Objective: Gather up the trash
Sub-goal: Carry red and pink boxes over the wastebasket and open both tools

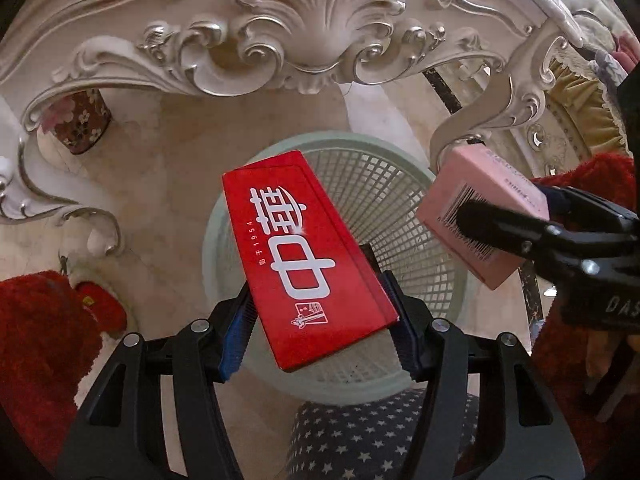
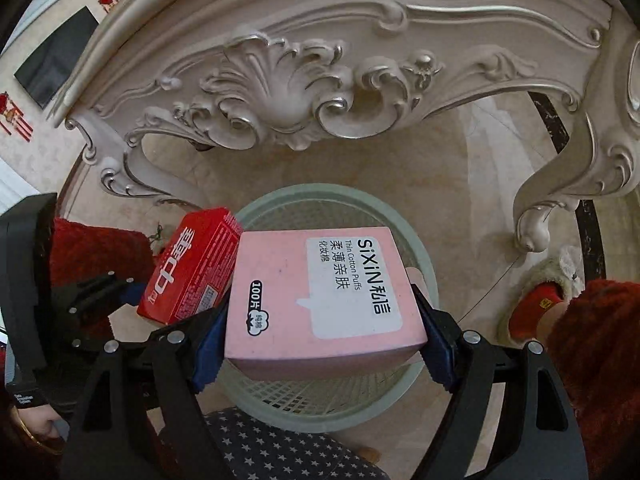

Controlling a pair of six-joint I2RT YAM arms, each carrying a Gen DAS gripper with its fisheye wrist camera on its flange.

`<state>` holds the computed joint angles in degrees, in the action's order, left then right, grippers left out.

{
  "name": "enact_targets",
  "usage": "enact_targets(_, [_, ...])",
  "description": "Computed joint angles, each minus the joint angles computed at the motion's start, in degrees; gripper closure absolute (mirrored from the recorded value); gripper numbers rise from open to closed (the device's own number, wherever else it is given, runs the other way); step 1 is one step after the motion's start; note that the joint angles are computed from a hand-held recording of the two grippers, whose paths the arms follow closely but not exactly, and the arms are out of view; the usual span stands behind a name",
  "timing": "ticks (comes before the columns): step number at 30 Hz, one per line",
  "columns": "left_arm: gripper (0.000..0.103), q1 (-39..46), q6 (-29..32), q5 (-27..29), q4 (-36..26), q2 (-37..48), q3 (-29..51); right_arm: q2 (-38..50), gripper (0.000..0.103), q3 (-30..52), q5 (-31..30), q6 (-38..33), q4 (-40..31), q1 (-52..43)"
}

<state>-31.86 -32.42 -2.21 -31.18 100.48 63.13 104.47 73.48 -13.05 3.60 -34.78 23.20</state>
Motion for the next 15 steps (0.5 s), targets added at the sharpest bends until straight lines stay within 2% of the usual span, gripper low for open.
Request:
enact_targets(2, [0.041, 0.4, -0.1, 0.0, 0.1, 0.5, 0.4, 1.3, 0.026, 0.4, 0.3, -0.2, -0.2, 0.4])
enact_targets(4, [0.021, -0.4, -1.3, -1.7, -1.1, 1.9, 1.8, 1.6, 0.025, -0.1, 0.1, -0.4, -0.2, 0.5])
enact_targets(5, [0.019, -0.4, -1.3, -2.3, -1.5, 2.6, 2.3, 2.3, 0.025, 0.3, 0.6, -0.4, -0.7, 0.7])
enact_targets(9, [0.011, 0.3, -1.5, -1.8, -1.2, 2.1, 1.6, 1.4, 0.025, -0.4, 1.6, 0.2, -0.7, 0.3])
enact_targets(15, [0.011, 0.9, -1.8, -1.4, -0.7, 1.5, 0.4, 0.7, 0.022, -1.3, 1.6, 1.0, 0.4, -0.3])
